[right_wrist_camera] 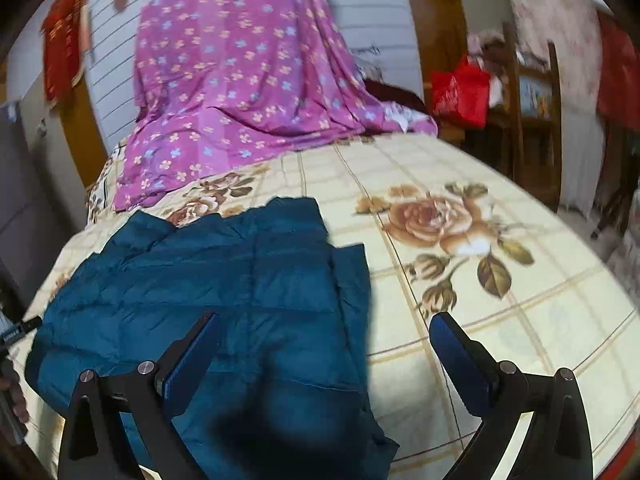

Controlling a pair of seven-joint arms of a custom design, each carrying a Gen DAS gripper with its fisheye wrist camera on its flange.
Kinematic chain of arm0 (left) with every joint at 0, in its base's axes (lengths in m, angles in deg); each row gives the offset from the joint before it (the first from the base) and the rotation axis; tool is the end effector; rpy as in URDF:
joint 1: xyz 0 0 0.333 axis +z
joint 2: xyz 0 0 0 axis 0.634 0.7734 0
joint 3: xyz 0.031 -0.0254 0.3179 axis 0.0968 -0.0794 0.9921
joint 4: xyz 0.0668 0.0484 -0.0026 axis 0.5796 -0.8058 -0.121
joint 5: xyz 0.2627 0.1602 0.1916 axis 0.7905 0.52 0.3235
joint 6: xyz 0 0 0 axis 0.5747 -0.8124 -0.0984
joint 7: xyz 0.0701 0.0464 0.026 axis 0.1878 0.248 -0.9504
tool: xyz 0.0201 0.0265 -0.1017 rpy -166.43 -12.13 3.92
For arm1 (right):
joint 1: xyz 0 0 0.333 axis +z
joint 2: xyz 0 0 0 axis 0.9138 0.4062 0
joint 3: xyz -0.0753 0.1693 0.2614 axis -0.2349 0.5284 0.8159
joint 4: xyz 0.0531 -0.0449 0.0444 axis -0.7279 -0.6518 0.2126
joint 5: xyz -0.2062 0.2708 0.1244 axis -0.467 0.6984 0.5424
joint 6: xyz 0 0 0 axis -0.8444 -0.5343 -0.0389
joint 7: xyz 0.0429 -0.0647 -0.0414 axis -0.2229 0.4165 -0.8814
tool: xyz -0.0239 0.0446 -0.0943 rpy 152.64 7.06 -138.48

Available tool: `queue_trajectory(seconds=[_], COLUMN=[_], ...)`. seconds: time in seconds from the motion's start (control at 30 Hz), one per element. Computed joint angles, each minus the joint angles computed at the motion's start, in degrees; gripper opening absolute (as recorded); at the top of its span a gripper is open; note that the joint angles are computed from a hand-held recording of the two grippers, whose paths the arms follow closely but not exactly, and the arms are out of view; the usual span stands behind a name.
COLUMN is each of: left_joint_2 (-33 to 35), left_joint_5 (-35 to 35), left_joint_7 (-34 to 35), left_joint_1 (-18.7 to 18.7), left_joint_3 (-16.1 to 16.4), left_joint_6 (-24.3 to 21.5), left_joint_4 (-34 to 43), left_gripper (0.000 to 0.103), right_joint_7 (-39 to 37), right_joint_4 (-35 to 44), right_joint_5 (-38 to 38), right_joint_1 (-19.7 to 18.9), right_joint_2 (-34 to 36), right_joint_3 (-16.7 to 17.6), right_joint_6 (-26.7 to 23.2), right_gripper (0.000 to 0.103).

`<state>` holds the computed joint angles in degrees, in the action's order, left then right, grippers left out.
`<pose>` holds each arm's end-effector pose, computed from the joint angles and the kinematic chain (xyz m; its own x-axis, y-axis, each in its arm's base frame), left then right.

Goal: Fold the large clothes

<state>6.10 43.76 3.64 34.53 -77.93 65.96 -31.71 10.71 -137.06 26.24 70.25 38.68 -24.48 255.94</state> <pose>0.6343 -0.1036 0.5243 0.2919 -0.9557 0.0392 -0.6271 -0.2222 -0.7465 0.5902 0.0033 0.5637 -0.0526 -0.9888 -0.1395 -0.5966 0.1432 -0.7897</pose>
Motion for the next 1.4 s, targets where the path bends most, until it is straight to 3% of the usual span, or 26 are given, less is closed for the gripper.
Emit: queue_trajectory(seconds=[0.1, 0.2, 0.43, 0.77, 0.8, 0.87, 0.93, 1.03, 1.1, 1.17, 1.3, 1.4], left_joint_2=[-0.4, -0.8, -0.7, 0.1, 0.2, 0.7, 1.2, 2.4, 4.6, 9.3, 16.1, 17.8], left_joint_5=[3.0, 4.5, 2.5, -0.6, -4.3, -19.6, -31.4, -38.3, -48.2, -57.9, -56.8, -65.1], left_joint_7=[-1.6, -2.2, -0.4, 2.5, 5.5, 17.1, 25.5, 31.8, 43.3, 56.2, 60.7, 65.0], left_joint_1=[-0.5, -0.5, 0.2, 1.1, 2.6, 8.0, 12.1, 13.9, 17.6, 21.1, 18.3, 20.1], left_joint_3=[0.6, 0.6, 0.1, -0.3, -1.1, -5.3, -8.2, -8.2, -12.7, -17.8, -15.9, -17.4], left_joint_6=[0.4, 0.9, 0.8, 0.5, 2.4, 6.0, 6.8, 5.1, 1.8, -5.9, -17.0, -16.8], left_joint_4=[-0.3, -0.8, -0.7, 0.0, -0.5, -1.5, -1.6, 0.4, 3.7, 10.7, 20.9, 22.0], left_gripper=[0.102, 0.102, 0.102, 0.102, 0.102, 0.102, 0.102, 0.102, 0.102, 0.102, 0.102, 0.102], right_joint_7=[3.3, -1.1, 1.3, 1.0, 1.0, 1.4, 0.5, -1.2, -2.4, -2.7, -1.9, -1.2], right_joint_4=[-0.7, -1.2, -0.7, -0.4, -0.5, -0.7, -0.9, -1.6, -1.4, -1.3, -1.0, -1.3], right_joint_5=[-5.4, -2.2, -8.2, -6.8, -6.8, -7.2, -6.6, -4.5, -2.5, -1.8, -4.1, -7.2], right_joint_1=[0.9, 1.0, 2.5, 2.6, 2.6, 2.6, 2.3, 1.8, 1.4, 1.3, 1.7, 2.0], right_joint_2=[-0.5, -0.6, -0.1, 0.1, 0.0, -0.1, -0.4, -0.8, -0.8, -0.7, -0.5, -0.6], right_joint_3=[-0.4, 0.9, 0.4, 0.4, 0.4, 0.3, 0.5, 0.7, 0.8, 0.8, 0.6, 0.4], right_joint_6=[0.8, 2.1, 1.4, 1.0, 1.1, 0.9, 1.0, 1.6, 1.3, 1.2, 0.3, 0.1], right_gripper=[0.103, 0.103, 0.103, 0.103, 0.103, 0.103, 0.103, 0.103, 0.103, 0.103, 0.103, 0.103])
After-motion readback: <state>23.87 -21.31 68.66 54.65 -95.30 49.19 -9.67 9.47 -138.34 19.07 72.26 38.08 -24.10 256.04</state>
